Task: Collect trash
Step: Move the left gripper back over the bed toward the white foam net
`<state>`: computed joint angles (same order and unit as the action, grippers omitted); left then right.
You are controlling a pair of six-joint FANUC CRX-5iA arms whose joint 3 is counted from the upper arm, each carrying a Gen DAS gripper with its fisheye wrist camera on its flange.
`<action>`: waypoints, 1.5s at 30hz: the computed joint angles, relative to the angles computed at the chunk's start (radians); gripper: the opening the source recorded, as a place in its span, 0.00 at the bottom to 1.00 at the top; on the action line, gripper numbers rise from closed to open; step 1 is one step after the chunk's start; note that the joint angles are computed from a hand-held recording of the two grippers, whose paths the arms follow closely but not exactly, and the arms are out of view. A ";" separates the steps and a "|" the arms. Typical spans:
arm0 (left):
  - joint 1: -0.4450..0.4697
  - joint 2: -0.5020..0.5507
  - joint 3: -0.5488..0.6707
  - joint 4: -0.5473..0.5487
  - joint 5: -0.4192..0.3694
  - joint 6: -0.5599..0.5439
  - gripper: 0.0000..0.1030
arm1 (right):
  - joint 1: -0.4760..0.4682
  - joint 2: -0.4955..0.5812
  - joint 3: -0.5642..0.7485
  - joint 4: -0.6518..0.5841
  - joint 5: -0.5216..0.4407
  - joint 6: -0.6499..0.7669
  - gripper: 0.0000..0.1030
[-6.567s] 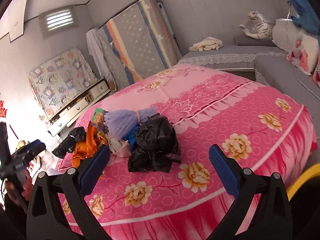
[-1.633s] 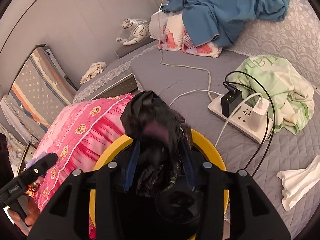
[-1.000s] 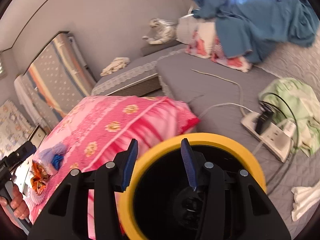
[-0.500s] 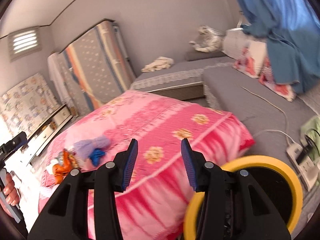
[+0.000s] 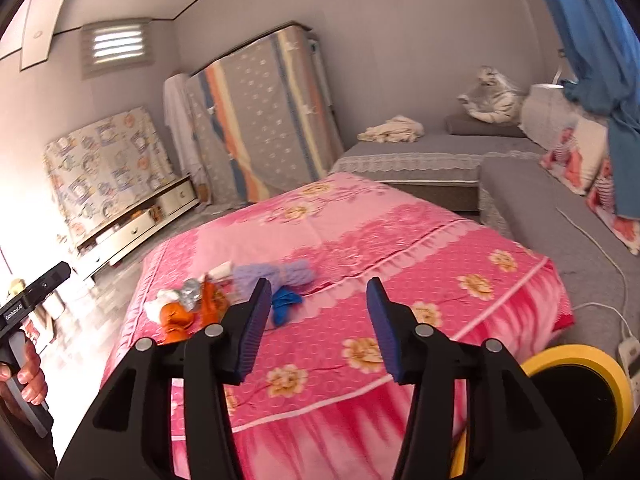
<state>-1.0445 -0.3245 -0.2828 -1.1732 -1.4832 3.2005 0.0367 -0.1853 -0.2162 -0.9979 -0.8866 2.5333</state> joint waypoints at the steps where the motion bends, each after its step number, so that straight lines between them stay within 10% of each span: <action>1: -0.007 -0.002 -0.004 -0.002 -0.012 0.007 0.71 | 0.016 -0.002 -0.004 0.005 0.001 0.001 0.46; 15: -0.007 -0.027 -0.111 0.032 -0.008 0.089 0.84 | 0.153 0.062 0.003 0.037 -0.043 0.027 0.47; 45: 0.460 -0.140 -0.361 0.308 0.723 -0.257 0.87 | 0.337 0.266 0.121 0.176 -0.116 -0.067 0.47</action>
<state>-0.5840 -0.4643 -0.6434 -0.8651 -0.7605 2.9437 0.3736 0.0804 -0.0949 -0.8216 -1.0026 2.4664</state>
